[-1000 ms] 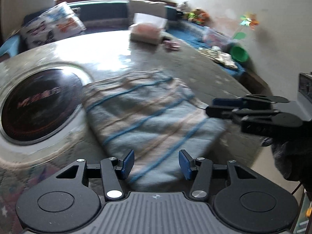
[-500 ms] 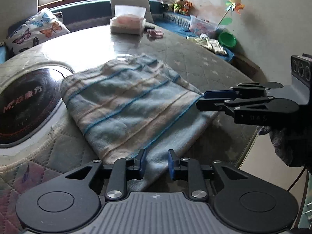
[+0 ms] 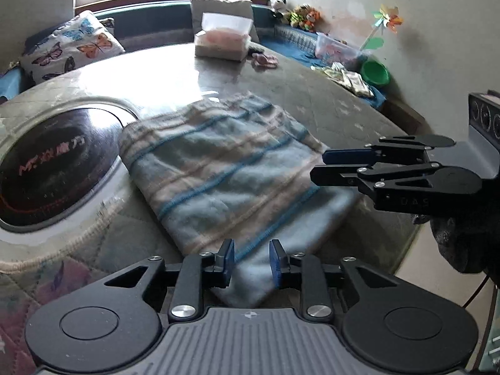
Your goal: Fold clothes
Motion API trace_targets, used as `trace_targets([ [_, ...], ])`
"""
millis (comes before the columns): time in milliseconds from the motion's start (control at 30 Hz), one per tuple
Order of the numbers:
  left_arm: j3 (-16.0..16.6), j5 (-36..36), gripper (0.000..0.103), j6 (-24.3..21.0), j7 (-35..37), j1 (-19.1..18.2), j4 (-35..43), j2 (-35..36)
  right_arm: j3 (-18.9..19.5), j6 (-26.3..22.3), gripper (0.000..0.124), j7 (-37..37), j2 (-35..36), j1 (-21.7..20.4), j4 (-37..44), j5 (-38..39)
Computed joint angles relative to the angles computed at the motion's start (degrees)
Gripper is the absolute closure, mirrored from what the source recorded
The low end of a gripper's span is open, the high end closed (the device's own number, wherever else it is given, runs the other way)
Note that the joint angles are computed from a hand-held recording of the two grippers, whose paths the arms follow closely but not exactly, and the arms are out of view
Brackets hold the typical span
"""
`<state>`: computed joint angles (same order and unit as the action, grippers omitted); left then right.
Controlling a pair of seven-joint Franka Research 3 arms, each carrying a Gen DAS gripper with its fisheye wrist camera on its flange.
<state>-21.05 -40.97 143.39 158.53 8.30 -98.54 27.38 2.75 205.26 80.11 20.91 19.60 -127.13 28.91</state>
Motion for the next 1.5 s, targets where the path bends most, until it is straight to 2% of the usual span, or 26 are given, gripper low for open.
trace_targets([
  [133,0.8,1.8,0.076,1.2,-3.0,-1.0,2.7,2.2,-0.1,-1.3,0.091,0.7,1.9,-1.0,2.7,-0.9],
  [233,1.1,4.4,0.076,1.1,-5.9,-1.0,4.8,4.0,-4.2,-4.3,0.091,-1.4,3.2,2.6,5.1,4.0],
  [367,-0.4,5.2,0.076,1.6,-6.9,-0.1,7.0,5.2,-6.4,-5.6,0.092,-3.1,3.4,4.2,6.8,5.8],
  [500,-2.1,5.3,0.076,3.1,-7.2,-0.2,11.3,8.1,-2.7,-7.5,0.092,-3.1,5.2,-0.3,10.9,0.2],
  [600,-1.8,7.8,0.076,4.2,-10.4,-2.0,16.8,11.9,-2.3,-11.4,0.092,-3.4,7.8,-1.6,15.8,-3.0],
  [733,-0.9,13.0,0.076,3.3,-16.4,-4.1,25.3,17.9,-4.1,-16.0,0.092,-2.6,11.4,-1.2,21.9,-4.9],
  [833,0.4,17.6,0.076,1.2,-21.3,-5.7,31.0,21.8,-7.4,-19.4,0.092,-0.4,13.0,0.5,24.8,-5.7],
  [900,0.0,19.4,0.076,0.0,-22.8,-5.7,33.8,23.8,-9.4,-21.4,0.093,2.2,13.9,1.2,26.1,-6.9],
  [1000,-1.4,20.0,0.077,-0.2,-23.1,-4.7,34.3,24.2,-4.6,-20.7,0.098,2.4,13.8,-3.9,26.1,-6.9],
  [1033,-2.0,19.9,0.077,0.2,-22.8,-4.2,33.8,24.0,-4.1,-19.8,0.098,2.8,13.6,-4.5,25.6,-6.9],
  [1133,-2.8,19.9,0.077,1.4,-22.0,-3.7,33.4,24.1,-4.7,-17.1,0.097,3.5,13.2,-3.8,24.4,-7.3],
  [1200,-2.0,20.8,0.077,0.2,-23.7,-4.6,35.7,25.4,-6.8,-17.3,0.097,4.8,13.8,-2.4,24.8,-6.5],
  [1300,-1.5,21.7,0.077,-0.8,-25.6,-5.1,37.7,26.4,-4.1,-17.3,0.101,5.6,14.3,-5.4,25.1,-6.5],
  [1367,-1.9,21.6,0.075,0.2,-25.4,-4.6,36.4,25.7,-7.2,-16.8,0.099,6.6,13.6,-2.6,24.2,-6.0],
  [1433,-2.0,21.4,0.065,1.5,-25.7,-4.2,34.7,24.7,-9.8,-15.6,0.098,7.5,12.5,-0.3,22.3,-5.2],
  [1500,-2.4,21.1,0.062,2.6,-25.8,-3.5,32.5,23.3,-11.7,-14.7,0.095,8.3,11.4,1.4,20.4,-3.9],
])
